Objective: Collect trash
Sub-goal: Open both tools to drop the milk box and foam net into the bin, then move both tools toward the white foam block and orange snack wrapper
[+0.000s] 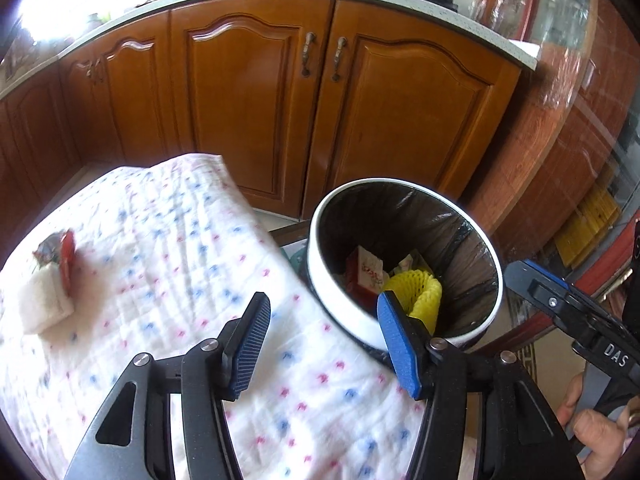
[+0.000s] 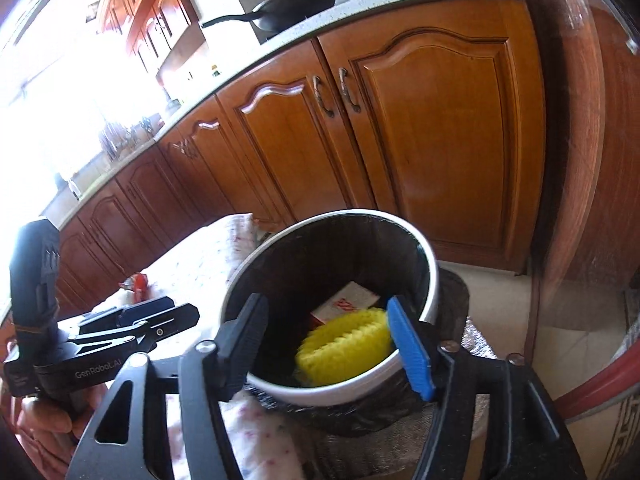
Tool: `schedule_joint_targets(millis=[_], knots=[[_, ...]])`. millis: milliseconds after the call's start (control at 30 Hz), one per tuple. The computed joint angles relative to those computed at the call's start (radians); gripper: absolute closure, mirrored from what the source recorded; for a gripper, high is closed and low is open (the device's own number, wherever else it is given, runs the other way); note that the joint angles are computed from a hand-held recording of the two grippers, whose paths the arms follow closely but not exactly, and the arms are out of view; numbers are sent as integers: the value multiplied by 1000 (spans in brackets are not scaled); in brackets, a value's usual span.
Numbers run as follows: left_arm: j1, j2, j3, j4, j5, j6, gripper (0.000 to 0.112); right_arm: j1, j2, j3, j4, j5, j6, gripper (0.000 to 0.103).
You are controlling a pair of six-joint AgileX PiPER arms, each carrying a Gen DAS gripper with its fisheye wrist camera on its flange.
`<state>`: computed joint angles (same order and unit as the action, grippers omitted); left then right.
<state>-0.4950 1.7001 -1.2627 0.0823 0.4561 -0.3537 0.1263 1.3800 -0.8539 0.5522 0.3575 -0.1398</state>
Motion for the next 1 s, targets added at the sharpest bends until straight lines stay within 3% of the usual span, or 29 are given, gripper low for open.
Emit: schedule_joint_targets(millis=[200,433,633,733,900,1000], knots=[[56,-147,207,1,-69,-51,56,101,-68,62,47,-62,30,28],[183,-297,388,-112,-95,40,56,237,-68,73,2,-105,143,28],[303,-405,474,-215,-64,159,56,349,-16,32,-105,-127,295,27],[347,-437,500,-188,-43,145,56,391,14,11,-94,-134,304,22],[475,-471,518,-324,-14,334,54,456,84,-51,-148,-124,368,22],[562,-479,520,-415,7,460,53,484,126,-93,-108,-120,323,20]])
